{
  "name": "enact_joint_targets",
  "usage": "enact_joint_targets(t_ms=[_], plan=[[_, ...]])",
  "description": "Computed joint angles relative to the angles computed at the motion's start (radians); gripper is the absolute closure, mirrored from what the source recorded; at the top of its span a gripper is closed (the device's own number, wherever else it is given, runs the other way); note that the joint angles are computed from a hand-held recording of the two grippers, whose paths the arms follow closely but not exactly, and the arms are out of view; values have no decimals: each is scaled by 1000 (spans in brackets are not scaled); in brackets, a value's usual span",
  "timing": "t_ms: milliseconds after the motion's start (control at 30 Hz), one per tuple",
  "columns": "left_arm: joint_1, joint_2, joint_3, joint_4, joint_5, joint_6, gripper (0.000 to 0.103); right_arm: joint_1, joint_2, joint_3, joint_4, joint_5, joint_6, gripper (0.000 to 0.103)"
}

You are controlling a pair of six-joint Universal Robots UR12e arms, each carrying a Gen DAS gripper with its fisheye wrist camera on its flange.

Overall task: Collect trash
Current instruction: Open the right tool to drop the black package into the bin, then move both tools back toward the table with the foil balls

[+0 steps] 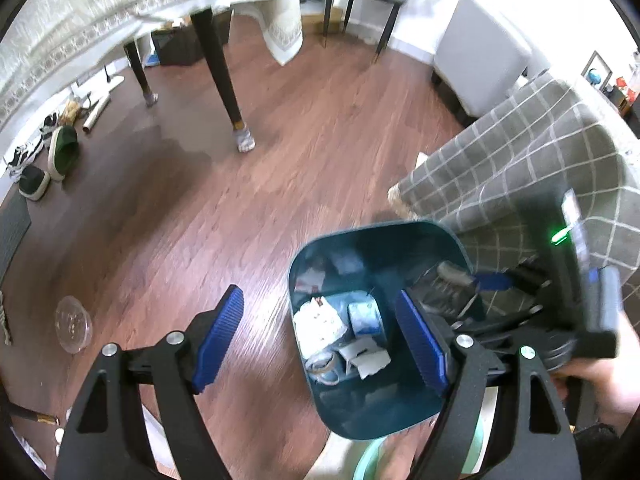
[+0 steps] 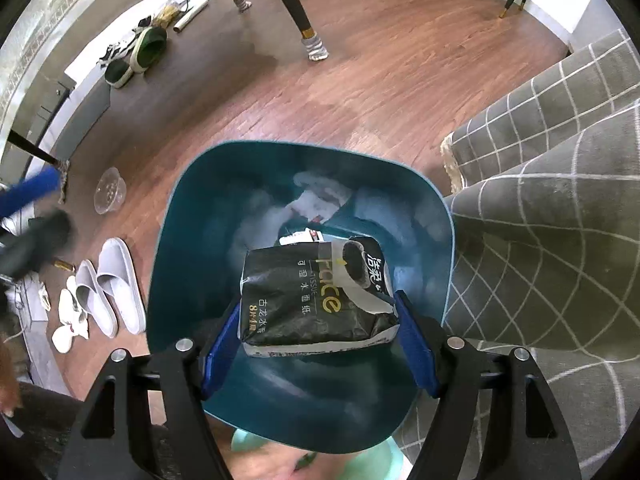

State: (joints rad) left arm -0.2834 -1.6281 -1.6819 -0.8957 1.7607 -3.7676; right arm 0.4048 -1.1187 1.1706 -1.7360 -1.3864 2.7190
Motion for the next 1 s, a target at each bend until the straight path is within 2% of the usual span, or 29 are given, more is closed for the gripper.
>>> enact_joint_targets(t_ms=[233,567,700,800,1000], plan=[[-17,1,0,94,60,8,32,16,2,25,6,-54,-44,30],[-29,7,24,215,103,-36,49,13,-22,64,-13,-84,-90,27],[-41,-4,44,256,124,-25,49,4,-37,68,-20,-58,-100,20],[-54,-13,62,280,154,-8,49,1,-49,70,-35,-44,-102,20],[-67,-24,83,325,184,15,49,-15,-82,75,-79,39,-110,20]])
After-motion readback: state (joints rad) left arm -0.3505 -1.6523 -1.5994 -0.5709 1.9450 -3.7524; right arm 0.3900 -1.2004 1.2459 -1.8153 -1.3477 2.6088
